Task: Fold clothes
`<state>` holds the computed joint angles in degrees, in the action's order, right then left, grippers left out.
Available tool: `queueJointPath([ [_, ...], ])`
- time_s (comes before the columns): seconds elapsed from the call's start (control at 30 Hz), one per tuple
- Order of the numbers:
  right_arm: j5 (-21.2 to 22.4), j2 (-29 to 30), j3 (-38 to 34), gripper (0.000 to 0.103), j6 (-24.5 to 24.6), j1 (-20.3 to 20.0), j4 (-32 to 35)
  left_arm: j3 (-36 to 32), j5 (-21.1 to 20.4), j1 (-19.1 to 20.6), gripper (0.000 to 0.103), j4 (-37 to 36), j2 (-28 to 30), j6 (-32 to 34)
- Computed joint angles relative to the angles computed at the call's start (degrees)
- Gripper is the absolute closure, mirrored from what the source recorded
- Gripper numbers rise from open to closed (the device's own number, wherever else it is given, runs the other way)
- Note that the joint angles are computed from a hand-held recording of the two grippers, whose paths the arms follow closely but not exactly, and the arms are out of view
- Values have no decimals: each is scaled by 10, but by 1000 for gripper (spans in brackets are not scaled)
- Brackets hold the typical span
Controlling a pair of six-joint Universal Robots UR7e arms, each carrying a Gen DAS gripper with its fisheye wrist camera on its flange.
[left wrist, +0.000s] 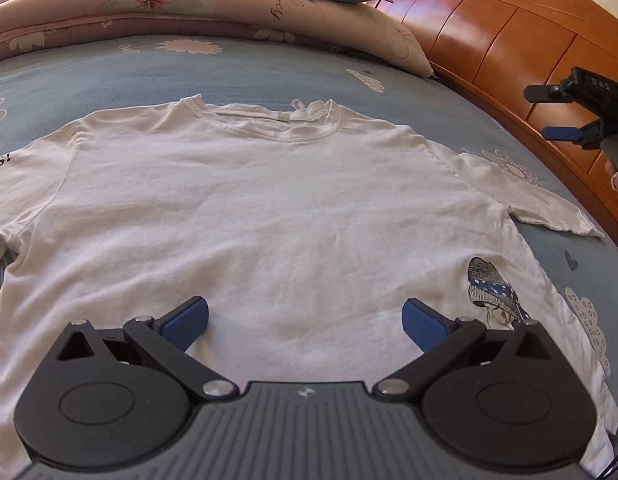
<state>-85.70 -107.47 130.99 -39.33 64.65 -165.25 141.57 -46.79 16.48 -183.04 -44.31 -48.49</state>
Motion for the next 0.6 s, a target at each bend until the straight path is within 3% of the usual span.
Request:
queueJointPath([
  [0.1,-19,67,-32,0,31,-12,-1,0,2,4,1,-12,5,13],
  [0.17,-27,99,-38,0,25,-19,-14,4,1,6,1,-31,9,21],
  [0.23,-62,140,-45,0,24,-12,-60,5,2,7,1,-40,12,28],
  [0.3,-71,173,-59,0,21,-13,-89,3,1,9,1,-40,12,32],
  [0.37,-63,197,-69,0,7,-15,-129,4,2,10,1,-49,14,35],
  [0.5,-50,199,-80,0,41,-17,-145,5,8,9,1,-61,21,42],
  [0.6,30,151,-65,0,60,-43,-81,3,14,5,1,-53,24,43],
])
